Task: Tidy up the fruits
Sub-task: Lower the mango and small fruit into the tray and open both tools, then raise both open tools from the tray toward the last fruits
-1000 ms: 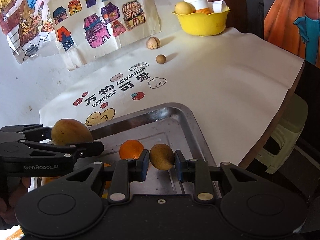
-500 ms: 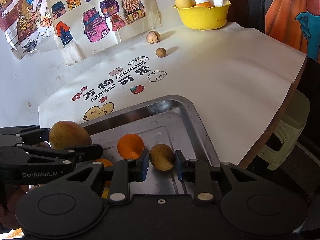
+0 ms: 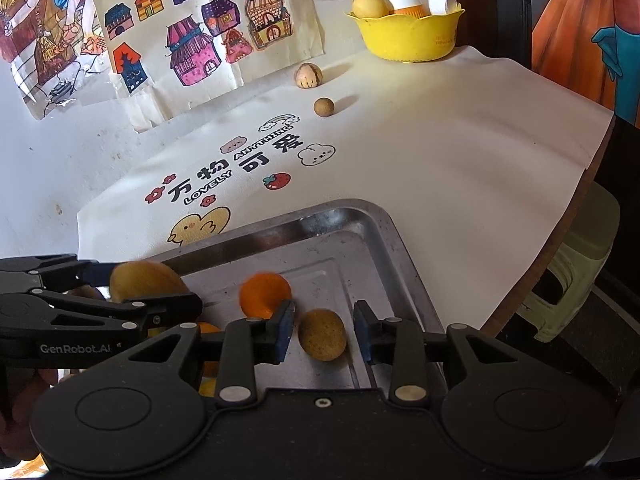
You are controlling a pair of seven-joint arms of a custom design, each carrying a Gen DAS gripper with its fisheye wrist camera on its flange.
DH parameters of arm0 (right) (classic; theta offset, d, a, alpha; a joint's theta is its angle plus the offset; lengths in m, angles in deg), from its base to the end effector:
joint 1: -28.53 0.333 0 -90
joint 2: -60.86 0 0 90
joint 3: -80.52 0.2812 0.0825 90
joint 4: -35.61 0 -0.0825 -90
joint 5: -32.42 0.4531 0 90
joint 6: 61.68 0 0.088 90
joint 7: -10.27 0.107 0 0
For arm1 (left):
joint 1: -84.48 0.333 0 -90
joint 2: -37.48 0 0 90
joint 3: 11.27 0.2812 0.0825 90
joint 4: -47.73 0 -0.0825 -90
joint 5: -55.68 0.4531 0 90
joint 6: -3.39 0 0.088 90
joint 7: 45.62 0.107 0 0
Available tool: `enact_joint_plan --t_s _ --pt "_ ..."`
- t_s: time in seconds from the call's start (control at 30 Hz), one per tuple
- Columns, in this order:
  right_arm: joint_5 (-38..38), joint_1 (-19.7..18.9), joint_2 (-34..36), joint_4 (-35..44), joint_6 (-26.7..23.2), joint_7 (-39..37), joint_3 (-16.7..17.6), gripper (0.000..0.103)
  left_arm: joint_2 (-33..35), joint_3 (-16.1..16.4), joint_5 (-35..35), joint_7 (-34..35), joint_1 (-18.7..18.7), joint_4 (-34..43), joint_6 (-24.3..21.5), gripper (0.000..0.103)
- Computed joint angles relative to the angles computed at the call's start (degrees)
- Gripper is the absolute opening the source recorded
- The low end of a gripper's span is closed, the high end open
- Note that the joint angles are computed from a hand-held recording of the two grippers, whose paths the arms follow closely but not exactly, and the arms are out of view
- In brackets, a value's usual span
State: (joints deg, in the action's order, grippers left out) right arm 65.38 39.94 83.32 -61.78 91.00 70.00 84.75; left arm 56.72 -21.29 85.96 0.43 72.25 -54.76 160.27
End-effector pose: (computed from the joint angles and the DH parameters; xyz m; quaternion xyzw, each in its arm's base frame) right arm 0.7252 0.1814 0.3614 -0.7700 0.5397 -0.0856 0.3294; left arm 0.6716 -0.2864 0.3664 -0.6618 0.6721 -0.2620 0.2042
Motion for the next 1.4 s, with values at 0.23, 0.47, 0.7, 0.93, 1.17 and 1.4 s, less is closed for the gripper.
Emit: enact_joint_plan --t_s 0.23,0.47,0.7,0.93,1.17,1.4 --pt "1.1 -0.2 -1.2 -1.1 1.1 -1.0 0.3 0.037 -0.8 0.5 1.7 -1.4 -0.3 -0.7 0.5 0.082" --pt "3.1 -0.2 -3.3 -2.6 2.8 -3.1 0.9 0.054 -2.1 1.4 4.5 -4.7 -0.7 -1.6 1.6 0.09" --pt "5.8 -0.1 -6.2 -4.9 5.3 -5.5 1.3 0.076 -4.0 2.2 8.3 -9.1 -0.8 -3.0 2.3 0.098" --pt "11.8 -0.3 -9.7 -7.3 7.6 -10.0 2.2 0.102 -6.6 2.7 12.0 -14.4 -0.3 -5.2 4.2 0.102" --pt "14.7 0.4 -12.4 -9.0 8.3 -12.1 1.9 0.102 -9.3 2.8 16.2 -18.8 0.2 -6.9 4.4 0.102" --pt "18.0 1.2 -15.8 -11.6 9.2 -15.6 1.7 0.102 -12.5 2.1 19.5 -21.9 1.1 -9.1 3.7 0.102"
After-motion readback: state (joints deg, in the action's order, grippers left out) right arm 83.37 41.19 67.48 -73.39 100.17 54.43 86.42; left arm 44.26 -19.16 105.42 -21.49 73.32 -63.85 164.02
